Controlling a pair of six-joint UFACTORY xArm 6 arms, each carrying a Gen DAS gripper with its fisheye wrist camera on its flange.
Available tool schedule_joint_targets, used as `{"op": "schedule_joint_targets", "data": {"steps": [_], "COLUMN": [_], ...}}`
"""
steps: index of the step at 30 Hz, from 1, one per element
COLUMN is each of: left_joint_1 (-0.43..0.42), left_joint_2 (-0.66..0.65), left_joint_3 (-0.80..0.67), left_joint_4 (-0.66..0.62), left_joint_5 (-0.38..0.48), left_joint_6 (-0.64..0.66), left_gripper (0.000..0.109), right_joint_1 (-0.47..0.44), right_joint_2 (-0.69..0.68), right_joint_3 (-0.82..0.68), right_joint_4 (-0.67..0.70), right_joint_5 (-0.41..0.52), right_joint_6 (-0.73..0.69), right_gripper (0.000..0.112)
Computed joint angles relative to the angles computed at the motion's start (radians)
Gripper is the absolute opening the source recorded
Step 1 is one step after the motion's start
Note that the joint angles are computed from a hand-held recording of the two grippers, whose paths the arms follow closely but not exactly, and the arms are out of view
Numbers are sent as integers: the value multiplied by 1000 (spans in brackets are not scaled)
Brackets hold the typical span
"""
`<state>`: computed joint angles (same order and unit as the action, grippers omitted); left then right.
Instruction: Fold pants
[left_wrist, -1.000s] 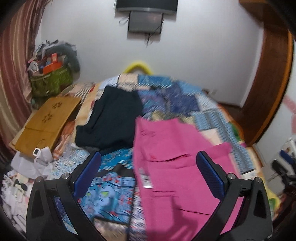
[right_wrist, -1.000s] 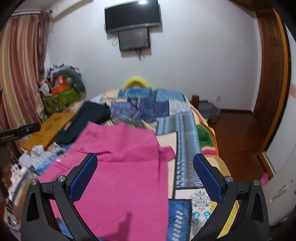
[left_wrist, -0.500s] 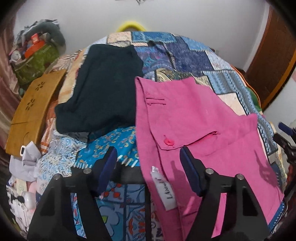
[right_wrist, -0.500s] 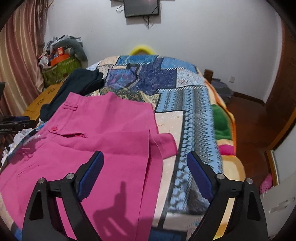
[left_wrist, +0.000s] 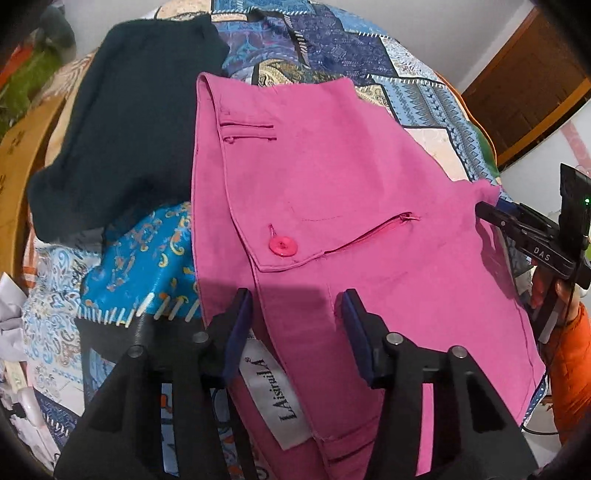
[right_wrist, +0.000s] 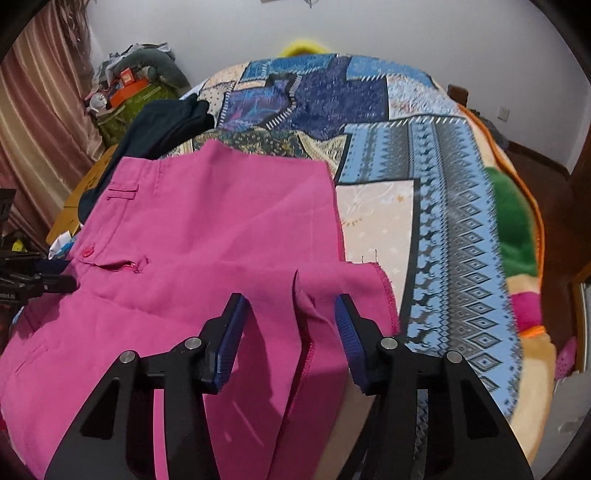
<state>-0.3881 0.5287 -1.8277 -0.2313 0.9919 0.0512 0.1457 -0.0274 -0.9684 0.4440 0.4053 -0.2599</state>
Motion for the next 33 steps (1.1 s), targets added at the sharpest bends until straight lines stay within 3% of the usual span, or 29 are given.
{"op": "schedule_joint_targets", "data": {"steps": [3, 5, 6, 10, 14, 17, 22, 26, 29, 31, 33], "left_joint_1": [1, 4, 4, 16, 5, -6, -3, -15, -17, -15, -8], "left_joint_2": [6, 4, 2, -5, -42, -46, -30, -44, -52, -51, -34], "left_joint_3": [-11, -6, -3, 13, 85, 100, 77, 76, 68, 59, 26], "left_joint_4": [-18, -25, -14, -28, 47, 119, 132, 180, 169, 174, 165], "left_joint_5": [9, 2, -2, -17, -103, -135, -118, -111, -112, -121, -122], "left_joint_6": [13, 10, 3, 1, -16, -50, -68, -61, -40, -51, -59], "left_gripper": [50, 37, 26, 6, 6, 6, 8, 10, 23, 38, 39], "right_joint_1": [-2, -6, -4, 7, 18, 25, 18, 21, 22, 20, 14], "right_joint_2": [0, 3, -1, -13, -21, -17, 11, -9, -49, -71, -91], "right_joint_3": [1, -3, 4, 26, 43, 58, 33, 37, 59, 71, 78], "right_joint_4": [104, 145, 167, 135, 128, -15, -140, -185, -220, -238, -253], "right_joint_5": [14, 21, 16, -31, -91, -119, -65, -50, -53, -56, -55], "right_joint_6": [-82, -104, -115, -85, -93, 25, 156, 176, 176, 188, 192], "right_gripper": [27, 14, 9, 5, 3, 2, 2, 4, 6, 9, 11]}}
